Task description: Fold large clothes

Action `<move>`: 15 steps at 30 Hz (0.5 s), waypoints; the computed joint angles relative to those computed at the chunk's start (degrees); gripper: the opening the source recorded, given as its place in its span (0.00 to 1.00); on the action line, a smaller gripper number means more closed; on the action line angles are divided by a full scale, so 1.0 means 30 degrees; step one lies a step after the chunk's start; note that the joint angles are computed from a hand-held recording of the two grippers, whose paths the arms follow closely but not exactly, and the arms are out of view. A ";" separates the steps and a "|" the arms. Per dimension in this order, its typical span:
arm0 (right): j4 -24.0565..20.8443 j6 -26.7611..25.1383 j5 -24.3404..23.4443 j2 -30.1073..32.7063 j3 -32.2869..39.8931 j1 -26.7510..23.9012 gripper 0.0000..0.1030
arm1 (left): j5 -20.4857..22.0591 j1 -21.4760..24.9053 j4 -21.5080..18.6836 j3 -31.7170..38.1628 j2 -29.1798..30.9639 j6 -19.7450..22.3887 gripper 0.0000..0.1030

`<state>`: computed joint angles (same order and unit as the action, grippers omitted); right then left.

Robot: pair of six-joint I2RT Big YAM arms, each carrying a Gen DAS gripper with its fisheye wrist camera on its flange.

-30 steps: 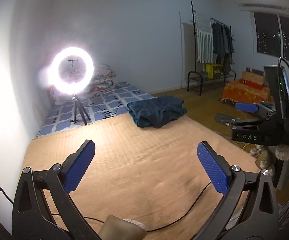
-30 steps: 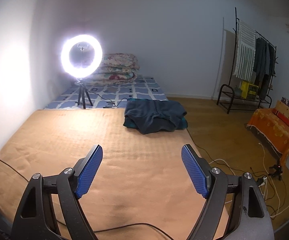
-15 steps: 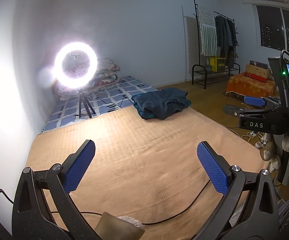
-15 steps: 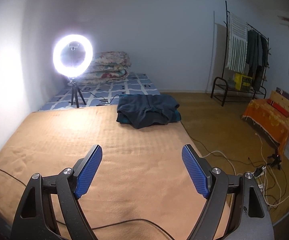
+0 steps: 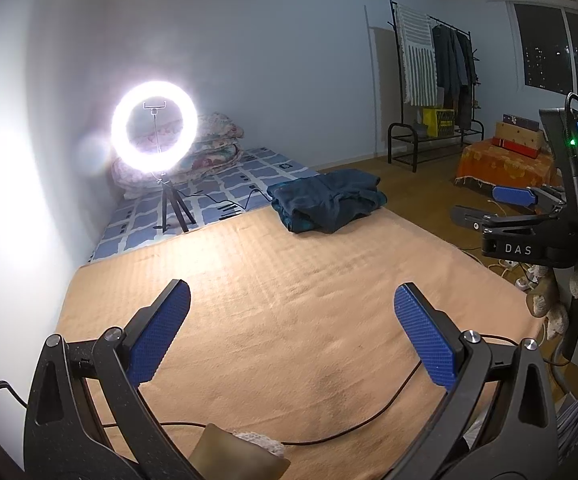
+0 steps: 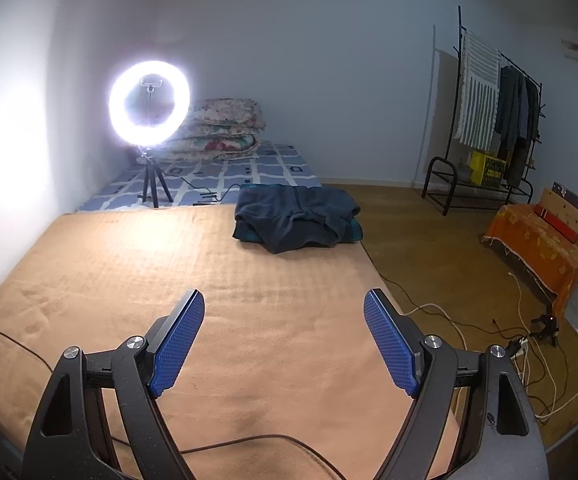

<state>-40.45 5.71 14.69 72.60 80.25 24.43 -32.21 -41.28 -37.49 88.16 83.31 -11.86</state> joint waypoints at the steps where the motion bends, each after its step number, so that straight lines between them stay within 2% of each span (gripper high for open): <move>1: -0.0036 0.0012 0.0030 0.0047 0.0037 0.0012 0.80 | -0.0006 -0.0005 -0.0008 -0.0003 -0.0003 0.0008 1.00; 15: -0.0135 -0.0105 0.0214 -0.0005 -0.0115 0.0132 0.80 | -0.0064 -0.0019 -0.0092 -0.0006 -0.0003 -0.0126 1.00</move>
<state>-40.85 5.39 15.33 72.58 79.90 24.83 -32.40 -41.34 -37.77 88.14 83.30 -12.24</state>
